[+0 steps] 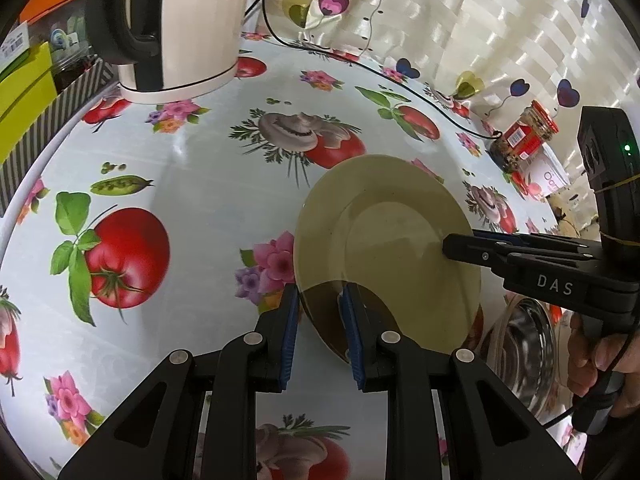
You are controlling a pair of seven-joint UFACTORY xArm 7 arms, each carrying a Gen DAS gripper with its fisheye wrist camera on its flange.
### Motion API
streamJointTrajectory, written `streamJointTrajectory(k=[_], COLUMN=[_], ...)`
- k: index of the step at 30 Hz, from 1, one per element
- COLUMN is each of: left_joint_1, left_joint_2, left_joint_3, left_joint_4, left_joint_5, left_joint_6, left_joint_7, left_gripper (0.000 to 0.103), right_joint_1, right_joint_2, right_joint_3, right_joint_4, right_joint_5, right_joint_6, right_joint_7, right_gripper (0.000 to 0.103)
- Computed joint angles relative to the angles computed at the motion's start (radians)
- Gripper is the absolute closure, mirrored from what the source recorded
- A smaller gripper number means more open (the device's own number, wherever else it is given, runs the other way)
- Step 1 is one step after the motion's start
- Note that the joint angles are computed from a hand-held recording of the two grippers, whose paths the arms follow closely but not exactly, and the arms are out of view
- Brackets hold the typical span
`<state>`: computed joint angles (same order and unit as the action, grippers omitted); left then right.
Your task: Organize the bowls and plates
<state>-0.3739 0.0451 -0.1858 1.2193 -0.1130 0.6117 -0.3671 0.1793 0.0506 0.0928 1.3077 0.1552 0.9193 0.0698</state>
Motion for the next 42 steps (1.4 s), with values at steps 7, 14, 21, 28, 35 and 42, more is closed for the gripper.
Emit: streamJointTrajectory(k=[7, 14, 21, 28, 35, 42], left_joint_1=[0.009, 0.016, 0.024, 0.032, 0.035, 0.033], left_joint_2=[-0.027, -0.061, -0.11, -0.173, -0.239, -0.317], left_joint_3=[0.007, 0.009, 0.009, 0.008, 0.0, -0.01], left_joint_4=[-0.018, -0.034, -0.058, -0.092, -0.127, -0.181], left_joint_5=[0.003, 0.014, 0.033, 0.044, 0.053, 0.054], left_joint_6=[0.009, 0.024, 0.05, 0.07, 0.099, 0.124], left_joint_7=[-0.01, -0.021, -0.04, -0.052, -0.073, -0.092], left_gripper=[0.08, 0.08, 0.08, 0.08, 0.08, 0.08], right_joint_1=[0.016, 0.029, 0.045, 0.061, 0.078, 0.092], right_joint_2=[0.017, 0.023, 0.013, -0.017, -0.058, -0.122], right_joint_3=[0.009, 0.015, 0.023, 0.031, 0.04, 0.047], right_joint_4=[0.035, 0.061, 0.073, 0.065, 0.046, -0.008], right_joint_5=[-0.024, -0.034, -0.041, -0.039, -0.045, -0.035], right_joint_6=[0.014, 0.03, 0.042, 0.051, 0.058, 0.058], right_joint_7=[0.014, 0.026, 0.037, 0.055, 0.071, 0.084], right_gripper=[0.077, 0.077, 0.077, 0.077, 0.077, 0.077])
